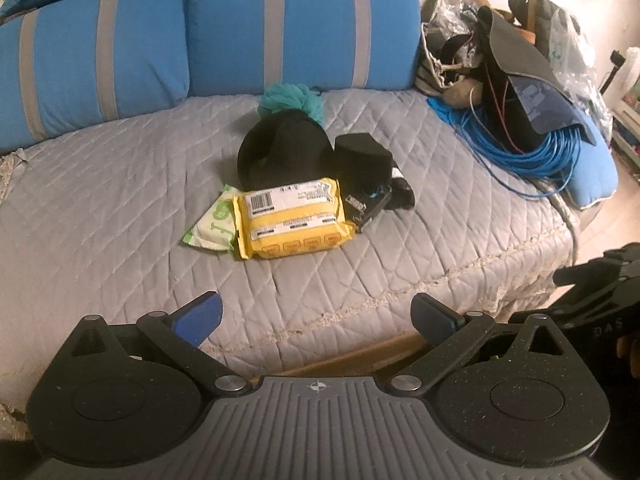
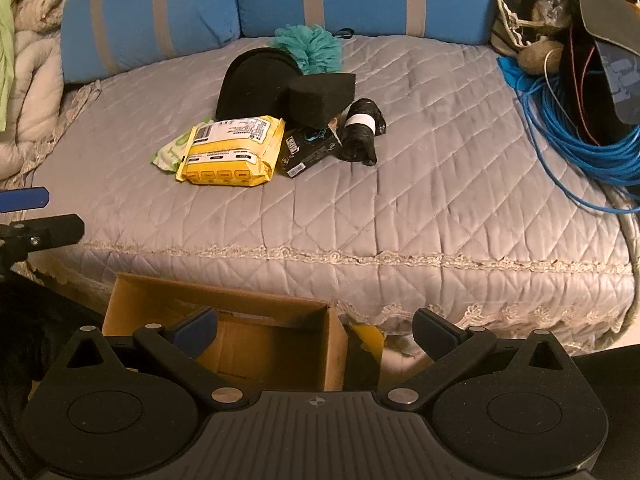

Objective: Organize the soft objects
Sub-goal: 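Move both tools from the cardboard box toward the items on the bed, then grasp the yellow wet-wipes pack with the left gripper and lift it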

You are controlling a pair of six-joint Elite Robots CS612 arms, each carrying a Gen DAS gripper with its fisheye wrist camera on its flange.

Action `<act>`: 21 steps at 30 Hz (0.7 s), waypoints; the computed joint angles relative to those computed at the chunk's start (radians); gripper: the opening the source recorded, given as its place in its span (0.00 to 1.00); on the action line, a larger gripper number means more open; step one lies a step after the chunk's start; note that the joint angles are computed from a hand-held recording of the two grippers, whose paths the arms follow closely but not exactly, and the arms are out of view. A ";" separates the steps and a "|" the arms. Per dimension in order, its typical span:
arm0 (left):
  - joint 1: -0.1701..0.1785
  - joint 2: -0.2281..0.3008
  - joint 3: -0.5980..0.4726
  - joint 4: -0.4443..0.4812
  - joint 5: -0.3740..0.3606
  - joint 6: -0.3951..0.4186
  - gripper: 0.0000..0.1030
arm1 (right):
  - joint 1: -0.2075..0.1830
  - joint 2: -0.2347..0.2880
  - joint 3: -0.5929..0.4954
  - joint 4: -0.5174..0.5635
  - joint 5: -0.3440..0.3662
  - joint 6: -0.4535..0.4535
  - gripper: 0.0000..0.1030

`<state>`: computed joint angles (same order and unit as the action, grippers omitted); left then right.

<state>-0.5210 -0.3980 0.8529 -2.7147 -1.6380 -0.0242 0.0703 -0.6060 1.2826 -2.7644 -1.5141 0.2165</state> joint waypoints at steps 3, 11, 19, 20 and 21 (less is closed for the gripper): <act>0.004 0.014 -0.023 -0.005 0.005 0.021 1.00 | -0.003 0.005 -0.005 -0.006 0.003 0.010 1.00; 0.007 0.061 -0.093 -0.032 0.020 0.162 1.00 | -0.012 0.012 -0.015 -0.015 0.008 0.007 1.00; 0.011 0.141 -0.220 -0.043 -0.016 0.366 1.00 | -0.024 0.039 -0.058 -0.003 0.027 0.009 1.00; 0.012 0.153 -0.240 -0.035 -0.025 0.381 1.00 | -0.025 0.046 -0.069 -0.003 0.021 0.004 1.00; 0.013 0.169 -0.271 -0.020 -0.034 0.402 1.00 | -0.026 0.050 -0.077 -0.004 0.018 0.002 1.00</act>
